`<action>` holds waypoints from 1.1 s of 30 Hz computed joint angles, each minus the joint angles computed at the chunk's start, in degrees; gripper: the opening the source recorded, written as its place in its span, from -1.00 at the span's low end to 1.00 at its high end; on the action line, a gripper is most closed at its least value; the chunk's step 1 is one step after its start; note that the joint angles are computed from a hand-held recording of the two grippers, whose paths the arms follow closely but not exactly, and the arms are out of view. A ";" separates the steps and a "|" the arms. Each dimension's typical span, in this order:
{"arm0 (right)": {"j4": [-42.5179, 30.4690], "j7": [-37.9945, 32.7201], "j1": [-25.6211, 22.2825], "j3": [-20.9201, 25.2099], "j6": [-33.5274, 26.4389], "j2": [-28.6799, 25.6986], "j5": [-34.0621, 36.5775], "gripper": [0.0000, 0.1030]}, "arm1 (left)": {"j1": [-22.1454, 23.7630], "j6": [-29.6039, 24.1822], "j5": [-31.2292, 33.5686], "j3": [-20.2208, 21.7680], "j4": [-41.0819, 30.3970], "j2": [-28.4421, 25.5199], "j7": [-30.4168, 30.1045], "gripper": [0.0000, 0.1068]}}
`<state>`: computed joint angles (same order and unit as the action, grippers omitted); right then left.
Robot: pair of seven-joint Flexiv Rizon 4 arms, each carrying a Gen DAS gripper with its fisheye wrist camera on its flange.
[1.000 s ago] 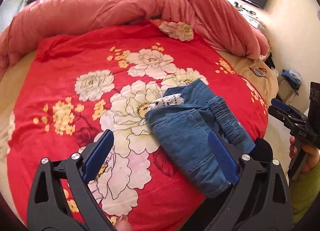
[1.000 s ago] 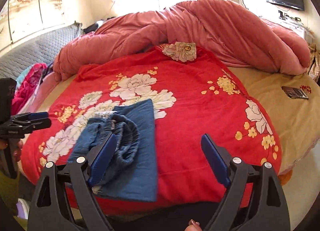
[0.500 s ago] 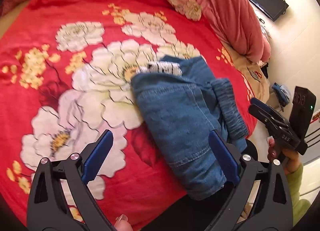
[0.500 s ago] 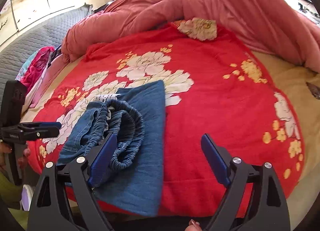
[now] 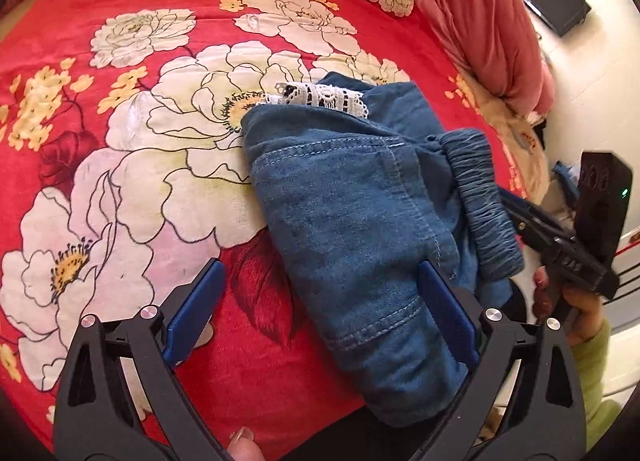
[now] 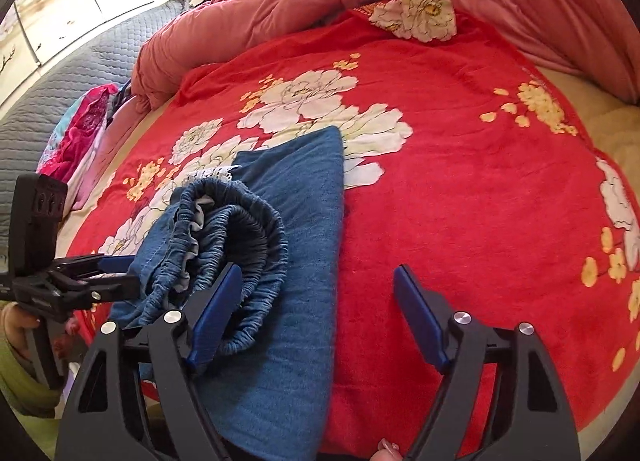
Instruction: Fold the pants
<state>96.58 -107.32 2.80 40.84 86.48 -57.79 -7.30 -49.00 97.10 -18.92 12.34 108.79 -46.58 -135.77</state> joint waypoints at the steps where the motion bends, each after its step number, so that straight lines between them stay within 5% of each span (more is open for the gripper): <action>1: -0.78 -0.60 -0.86 1.38 -1.69 -0.91 -0.32 0.18 | -1.20 -0.95 -0.25 1.33 -0.65 -0.40 -0.15 0.69; 8: -4.76 -4.62 -1.01 3.66 -7.34 -3.26 3.02 0.10 | -5.33 -5.95 2.11 6.92 -3.53 -1.70 -3.40 0.69; 19: -8.89 -11.62 -0.36 5.05 -12.72 -4.12 10.29 -0.11 | -4.57 -7.40 8.27 7.99 -6.29 -2.67 -9.22 0.68; 24: -7.96 -14.86 0.53 4.43 -10.59 -2.80 14.16 -0.29 | -8.04 -9.84 10.65 12.31 -9.69 -4.30 -10.84 0.12; 33: -5.07 -18.92 0.08 6.11 -5.29 -1.18 16.80 -0.51 | -8.88 -12.12 18.04 14.48 -11.47 -3.21 -15.22 -0.12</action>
